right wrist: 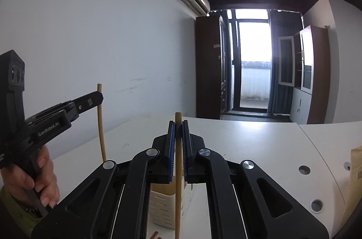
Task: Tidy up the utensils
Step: 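Lift the chopstick with the right gripper and lower it into the cream holder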
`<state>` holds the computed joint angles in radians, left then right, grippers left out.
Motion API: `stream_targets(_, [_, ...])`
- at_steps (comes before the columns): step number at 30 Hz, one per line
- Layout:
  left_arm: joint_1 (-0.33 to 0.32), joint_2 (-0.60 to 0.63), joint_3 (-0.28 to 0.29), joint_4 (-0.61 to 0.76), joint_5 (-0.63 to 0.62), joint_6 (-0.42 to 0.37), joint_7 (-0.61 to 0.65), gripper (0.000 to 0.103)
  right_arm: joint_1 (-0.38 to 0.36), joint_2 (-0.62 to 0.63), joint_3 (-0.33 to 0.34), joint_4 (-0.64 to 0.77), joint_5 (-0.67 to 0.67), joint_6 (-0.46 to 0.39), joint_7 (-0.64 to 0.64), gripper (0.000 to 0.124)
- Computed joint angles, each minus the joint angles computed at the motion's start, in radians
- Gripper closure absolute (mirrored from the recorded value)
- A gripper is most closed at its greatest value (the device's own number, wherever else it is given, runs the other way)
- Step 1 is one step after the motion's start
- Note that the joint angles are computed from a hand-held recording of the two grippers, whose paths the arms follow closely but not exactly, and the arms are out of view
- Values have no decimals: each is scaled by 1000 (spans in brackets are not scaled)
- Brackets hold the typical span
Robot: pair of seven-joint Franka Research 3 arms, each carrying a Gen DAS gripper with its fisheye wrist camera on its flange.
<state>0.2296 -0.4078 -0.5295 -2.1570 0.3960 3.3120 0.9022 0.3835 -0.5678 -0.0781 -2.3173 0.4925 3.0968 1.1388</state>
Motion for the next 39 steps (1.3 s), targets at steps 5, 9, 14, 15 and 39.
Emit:
stream_targets(5, [62,-2,-54,8,-30,77,9,97,118,13,-80,17,34,63,-62,117])
stream_targets(9, [111,8,-106,18,-96,145,56,97,295,8,-195,35,57,153,-130,117])
stream_targets(14, [182,37,-195,44,-190,195,137,97,530,-18,-359,34,-10,297,-139,117])
stream_targets(15, [209,38,-222,48,-217,211,156,97,560,-19,-382,35,-30,331,-129,117])
stream_targets(39, [338,193,-444,153,-465,69,452,97,503,158,-423,108,-246,241,120,117])
